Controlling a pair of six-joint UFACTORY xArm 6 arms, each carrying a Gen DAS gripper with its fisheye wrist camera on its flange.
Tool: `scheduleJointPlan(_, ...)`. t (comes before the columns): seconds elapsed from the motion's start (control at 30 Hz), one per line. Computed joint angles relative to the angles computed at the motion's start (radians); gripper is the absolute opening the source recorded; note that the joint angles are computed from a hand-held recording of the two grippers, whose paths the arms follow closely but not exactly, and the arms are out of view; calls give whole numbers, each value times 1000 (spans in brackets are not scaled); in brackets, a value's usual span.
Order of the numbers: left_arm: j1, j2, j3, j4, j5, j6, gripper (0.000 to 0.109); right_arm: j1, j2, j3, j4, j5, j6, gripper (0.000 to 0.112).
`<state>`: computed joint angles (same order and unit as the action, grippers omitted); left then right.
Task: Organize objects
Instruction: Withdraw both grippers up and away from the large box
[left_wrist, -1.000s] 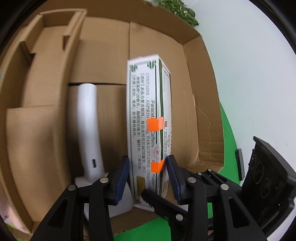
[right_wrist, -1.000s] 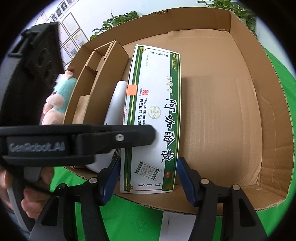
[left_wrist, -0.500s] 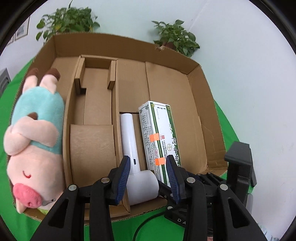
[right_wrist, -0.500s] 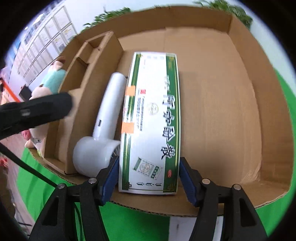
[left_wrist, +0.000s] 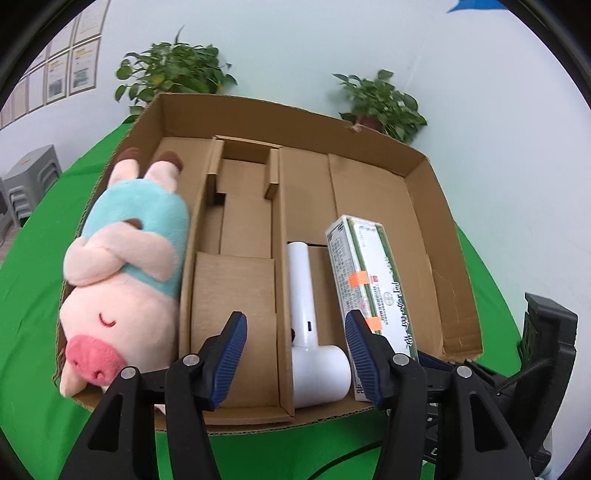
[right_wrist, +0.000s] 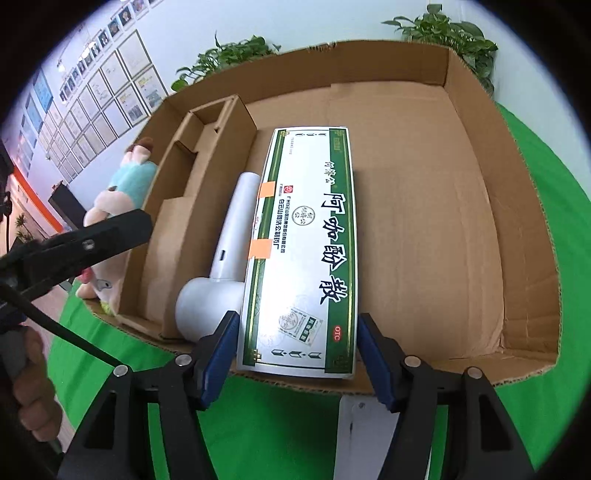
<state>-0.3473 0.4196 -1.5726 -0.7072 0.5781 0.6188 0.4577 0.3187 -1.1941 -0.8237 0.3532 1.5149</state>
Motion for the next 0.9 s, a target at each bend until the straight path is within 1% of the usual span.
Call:
scheduleJointPlan(0.07, 0, -6, 13, -7, -14, -1, 60, -15, 27, -24, 20, -27, -19, 65)
scheduleJointPlan(0.1, 1, -11, 21, -13, -17, 4, 60, -19, 16, 0, 8, -42, -1, 66)
scheduleJointPlan(0.2, -2, -16, 35, 1, -35, 0, 60, -28, 16, 11, 3, -54, 16, 66)
scheduleJointPlan(0.33, 6, -31, 59, 0, -37, 4, 61, -29, 5, 25, 12, -69, 8, 66)
scheduleJointPlan(0.5, 8, -40, 72, -5, -41, 3, 60, -17, 13, 13, 47, -50, -28, 68)
scheduleJointPlan(0.57, 8, -44, 79, -9, -43, 7, 60, -20, 11, 20, 54, -66, -24, 68)
scheduleJointPlan(0.67, 8, -50, 86, -14, -44, 12, 60, -16, 19, 16, 98, -87, -67, 68)
scheduleJointPlan(0.73, 8, -54, 91, -19, -46, 19, 60, -14, 21, 14, 101, -88, -75, 68)
scheduleJointPlan(0.77, 9, -56, 96, -21, -47, 22, 60, -16, 20, 17, 95, -95, -70, 68)
scheduleJointPlan(0.9, 9, -70, 113, -26, -60, 28, 60, -36, 2, 50, 40, -174, -6, 68)
